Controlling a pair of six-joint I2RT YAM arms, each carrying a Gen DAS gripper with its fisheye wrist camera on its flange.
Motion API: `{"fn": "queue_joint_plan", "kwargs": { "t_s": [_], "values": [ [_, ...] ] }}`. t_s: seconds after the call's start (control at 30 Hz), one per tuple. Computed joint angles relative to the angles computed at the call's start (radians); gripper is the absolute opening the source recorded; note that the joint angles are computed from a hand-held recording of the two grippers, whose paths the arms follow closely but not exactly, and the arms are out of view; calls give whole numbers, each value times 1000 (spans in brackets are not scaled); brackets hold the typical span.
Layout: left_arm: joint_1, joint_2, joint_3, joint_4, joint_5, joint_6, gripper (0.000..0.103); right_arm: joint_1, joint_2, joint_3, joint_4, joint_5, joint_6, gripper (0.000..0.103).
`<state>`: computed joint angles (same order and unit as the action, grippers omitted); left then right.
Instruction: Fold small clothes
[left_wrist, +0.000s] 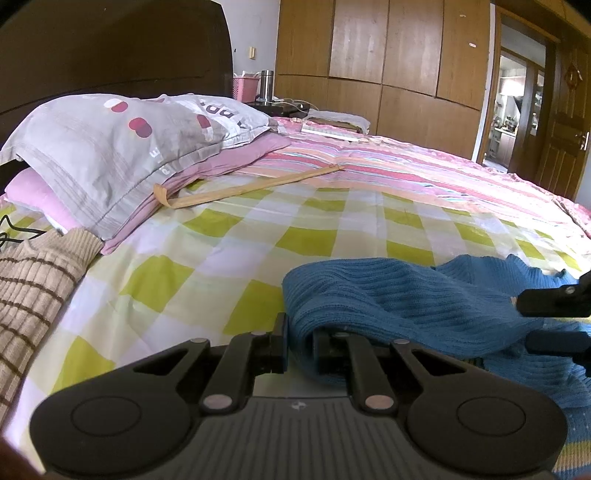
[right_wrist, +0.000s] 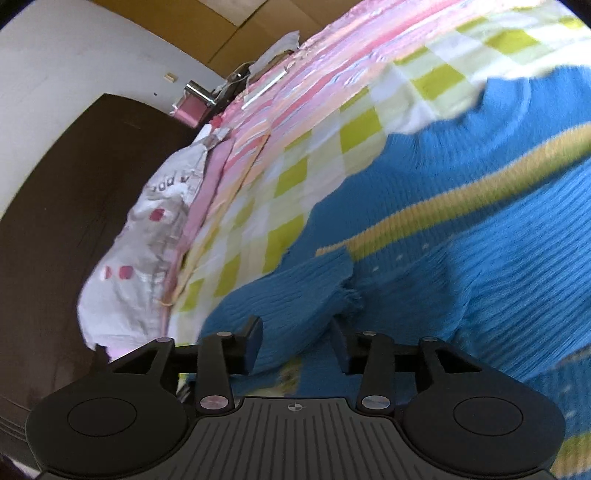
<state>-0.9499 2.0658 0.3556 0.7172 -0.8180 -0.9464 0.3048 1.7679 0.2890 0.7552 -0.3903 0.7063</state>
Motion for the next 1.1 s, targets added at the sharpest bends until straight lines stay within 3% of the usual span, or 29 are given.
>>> {"fn": "queue_joint_plan", "kwargs": {
  "t_s": [0.13, 0.17, 0.2, 0.3, 0.5, 0.63, 0.83, 1.1],
  "values": [
    [1, 1, -2, 9, 0, 9, 20, 40, 57, 51, 2, 82, 49, 43],
    [1, 2, -3, 12, 2, 9, 20, 46, 71, 64, -1, 100, 54, 37],
    [0, 2, -3, 11, 2, 8, 20, 52, 80, 71, 0, 116, 53, 23],
    [-3, 1, -1, 8, 0, 10, 20, 53, 74, 77, -16, 137, 41, 8],
    [-26, -1, 4, 15, -18, 28, 21, 55, -103, 10, -70, 206, -102, 7],
    [-56, 2, 26, -9, -44, 42, 31, 31, -244, -30, -139, 218, -184, 7],
    [-98, 3, 30, 18, -78, 64, 41, -81, -378, -67, -235, 167, -254, 7],
    [-140, 34, 78, 15, -81, 114, 43, -285, -534, -78, -389, 71, -384, 7]
  ]
}}
